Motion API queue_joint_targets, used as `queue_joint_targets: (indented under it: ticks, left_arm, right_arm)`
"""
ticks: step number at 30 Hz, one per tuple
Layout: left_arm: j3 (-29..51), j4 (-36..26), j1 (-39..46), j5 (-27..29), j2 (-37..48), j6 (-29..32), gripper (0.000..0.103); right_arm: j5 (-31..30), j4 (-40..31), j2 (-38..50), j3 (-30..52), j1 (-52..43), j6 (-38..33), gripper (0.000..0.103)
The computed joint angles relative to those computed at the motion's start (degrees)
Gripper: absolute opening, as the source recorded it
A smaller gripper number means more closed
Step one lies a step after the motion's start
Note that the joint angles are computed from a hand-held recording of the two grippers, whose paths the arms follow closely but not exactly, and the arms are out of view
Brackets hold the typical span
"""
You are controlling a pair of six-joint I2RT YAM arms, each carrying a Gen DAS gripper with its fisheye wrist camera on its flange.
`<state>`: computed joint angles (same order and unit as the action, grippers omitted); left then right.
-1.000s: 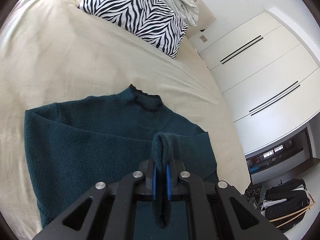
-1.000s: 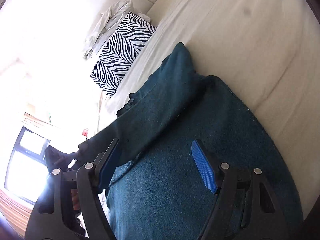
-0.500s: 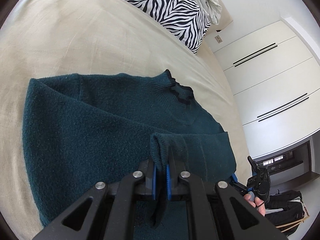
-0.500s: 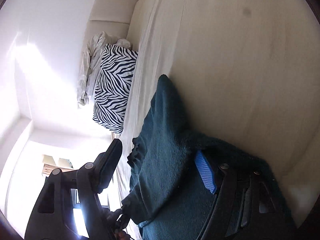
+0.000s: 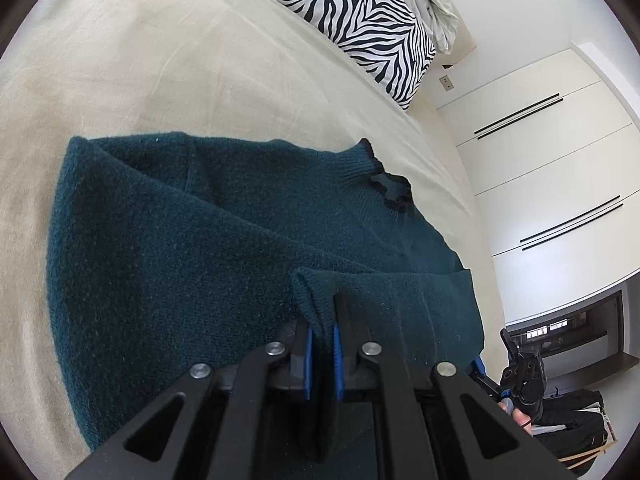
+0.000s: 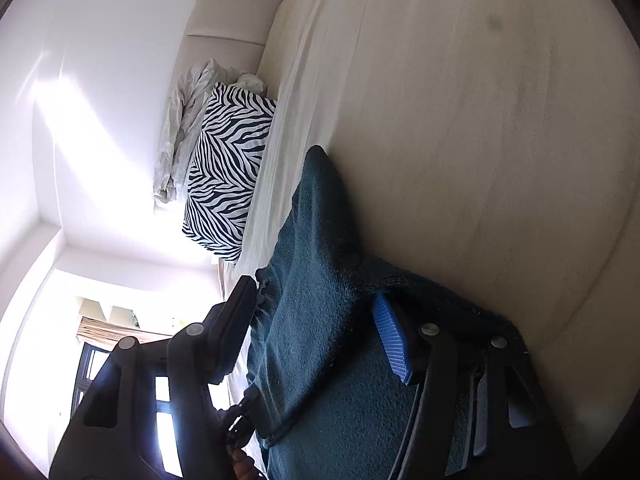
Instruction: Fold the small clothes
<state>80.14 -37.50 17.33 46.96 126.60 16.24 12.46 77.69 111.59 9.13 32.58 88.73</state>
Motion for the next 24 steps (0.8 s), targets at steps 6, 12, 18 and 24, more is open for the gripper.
queue_joint_targets:
  ticks: [6,12,18,24]
  left_arm:
    - [-2.4,2.4,1.5,-0.8,-2.0,-1.7,0.022]
    - [-13.7,14.2,2.9,-7.8,-17.0,-5.8,0.041]
    - [-19.8,18.7,-7.5,-11.3,-19.9,-2.8,0.042]
    - [-21.2,25.5,-9.1,-13.0,-14.1,-5.1,0.041]
  right_arm:
    - [-0.5,-5.3,-4.5,-1.1,1.3,-0.2,0.058]
    - [1.6,-24.8,-28.5,-7.1,4.1,-0.2,0.06]
    - [-10.9,-33.6,-35.4,-1.6,-6.6,-9.4,0.06]
    - [-29.4,-30.6,-13.8,13.6,-13.2,-15.3,0.06]
